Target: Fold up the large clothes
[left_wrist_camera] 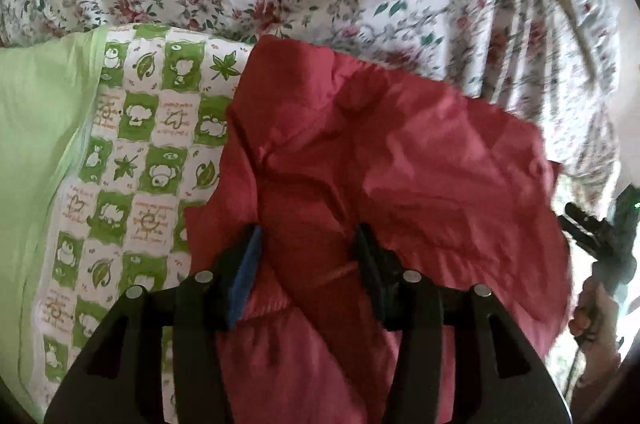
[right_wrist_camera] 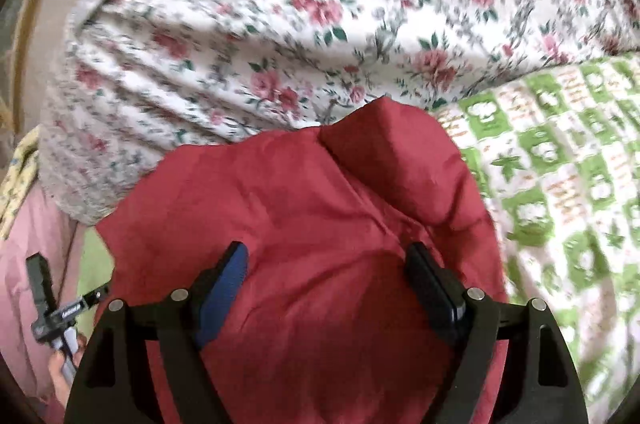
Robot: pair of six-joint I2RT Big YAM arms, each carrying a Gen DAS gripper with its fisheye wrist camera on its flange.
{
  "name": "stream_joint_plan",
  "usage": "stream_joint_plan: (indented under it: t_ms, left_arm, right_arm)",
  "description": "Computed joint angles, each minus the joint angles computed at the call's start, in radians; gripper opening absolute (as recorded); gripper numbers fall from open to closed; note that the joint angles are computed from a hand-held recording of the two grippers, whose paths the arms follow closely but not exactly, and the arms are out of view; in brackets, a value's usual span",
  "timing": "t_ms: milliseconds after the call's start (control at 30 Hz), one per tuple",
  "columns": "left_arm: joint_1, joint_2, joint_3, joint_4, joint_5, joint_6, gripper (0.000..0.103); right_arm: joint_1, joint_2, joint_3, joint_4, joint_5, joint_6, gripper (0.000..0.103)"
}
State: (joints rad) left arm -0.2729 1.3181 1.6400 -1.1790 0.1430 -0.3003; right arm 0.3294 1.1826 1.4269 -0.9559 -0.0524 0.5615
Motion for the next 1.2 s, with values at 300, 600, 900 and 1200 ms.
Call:
stream_joint_plan:
  t_ms: [300, 600, 900, 1200]
  left_arm:
    - [0.077, -0.113, -0.060, -0.031, 0.047, 0.065, 0.071]
    - [0.169, -0.133, -0.175, 0.018, 0.250, 0.010, 0.079]
    - [0.219, -0.074, -0.237, 0.096, 0.477, -0.093, 0.085]
    - [0.169, -0.047, -0.262, 0.175, 0.580, -0.132, 0.084]
  right_arm:
    - [-0.059, -0.162, -0.107, -0.097, -0.028, -0.031, 0.089]
    - [-0.140, -0.215, -0.200, -0.086, -0.160, 0.015, 0.089]
    - [-0.178, -0.175, -0.256, -0.002, -0.363, 0.091, 0.091]
    - [-0.135, -0.119, -0.260, 0.088, -0.446, 0.167, 0.087]
